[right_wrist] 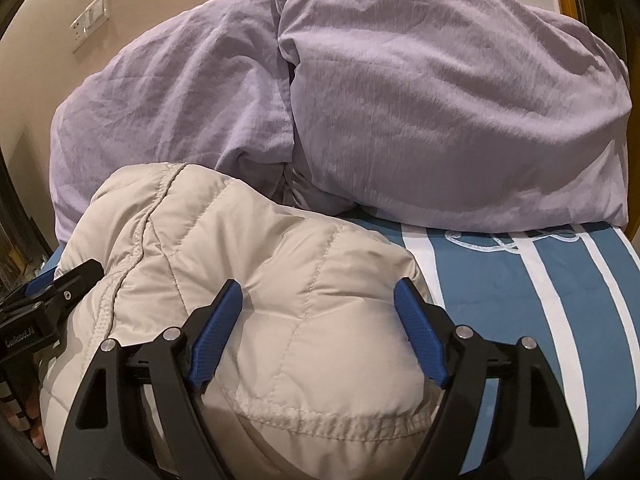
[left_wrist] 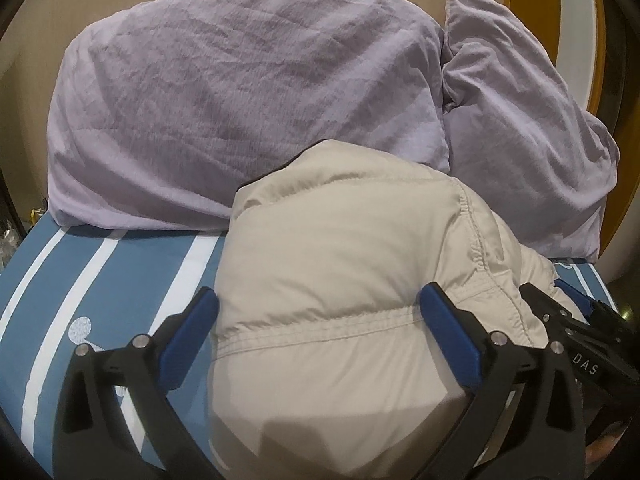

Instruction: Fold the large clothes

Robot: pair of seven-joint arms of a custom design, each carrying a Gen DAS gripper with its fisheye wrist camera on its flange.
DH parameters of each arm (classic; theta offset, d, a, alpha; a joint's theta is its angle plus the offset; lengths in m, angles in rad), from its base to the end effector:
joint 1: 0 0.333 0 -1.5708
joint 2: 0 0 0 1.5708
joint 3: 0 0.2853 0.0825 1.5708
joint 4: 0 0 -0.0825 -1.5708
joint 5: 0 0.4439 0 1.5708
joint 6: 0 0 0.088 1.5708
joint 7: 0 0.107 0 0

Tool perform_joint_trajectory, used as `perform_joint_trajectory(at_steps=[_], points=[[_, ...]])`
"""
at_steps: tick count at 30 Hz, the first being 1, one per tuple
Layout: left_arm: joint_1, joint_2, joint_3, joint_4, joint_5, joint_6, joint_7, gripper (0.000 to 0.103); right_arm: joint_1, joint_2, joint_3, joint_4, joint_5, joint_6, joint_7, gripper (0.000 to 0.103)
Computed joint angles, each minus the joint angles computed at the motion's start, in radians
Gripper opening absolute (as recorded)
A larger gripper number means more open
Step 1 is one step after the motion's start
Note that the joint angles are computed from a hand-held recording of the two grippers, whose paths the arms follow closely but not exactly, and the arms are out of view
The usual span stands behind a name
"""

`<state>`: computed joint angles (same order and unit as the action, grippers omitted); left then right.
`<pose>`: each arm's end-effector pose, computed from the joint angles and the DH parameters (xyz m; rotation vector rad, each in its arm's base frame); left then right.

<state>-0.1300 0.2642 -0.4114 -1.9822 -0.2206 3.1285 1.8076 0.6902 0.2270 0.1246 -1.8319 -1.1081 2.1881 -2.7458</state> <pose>0.6067 -0.3261 0.3842 -1.3017 2.1830 -1.1334 0.4965 0.4742 0.3803 -1.1847 2.0729 -0.8649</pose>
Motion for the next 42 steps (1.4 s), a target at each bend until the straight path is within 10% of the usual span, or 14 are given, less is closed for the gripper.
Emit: perform_joint_trajectory(at_steps=[15,24,30,42], points=[[0.013,0.014,-0.014,0.013,0.005,-0.004,-0.005,0.101,-0.01,-0.005,-0.004,-0.011,0.015,0.029,0.014,0.084],[0.327,-0.21,-0.339,-0.16,-0.62,-0.081,0.516,0.101,-0.006,-0.151,0.065,-0.132,0.111,0.007,0.08,0.102],[0.227,-0.498,-0.22,-0.359,-0.989,-0.181,0.798,0.101,0.026,-0.211,0.144,-0.169,0.157,-0.066,0.096,0.102],[-0.009,-0.898,0.032,-0.719,-1.042,-0.356,0.778,0.101,0.134,-0.189,0.214,-0.133,0.223,-0.151,0.109,0.102]])
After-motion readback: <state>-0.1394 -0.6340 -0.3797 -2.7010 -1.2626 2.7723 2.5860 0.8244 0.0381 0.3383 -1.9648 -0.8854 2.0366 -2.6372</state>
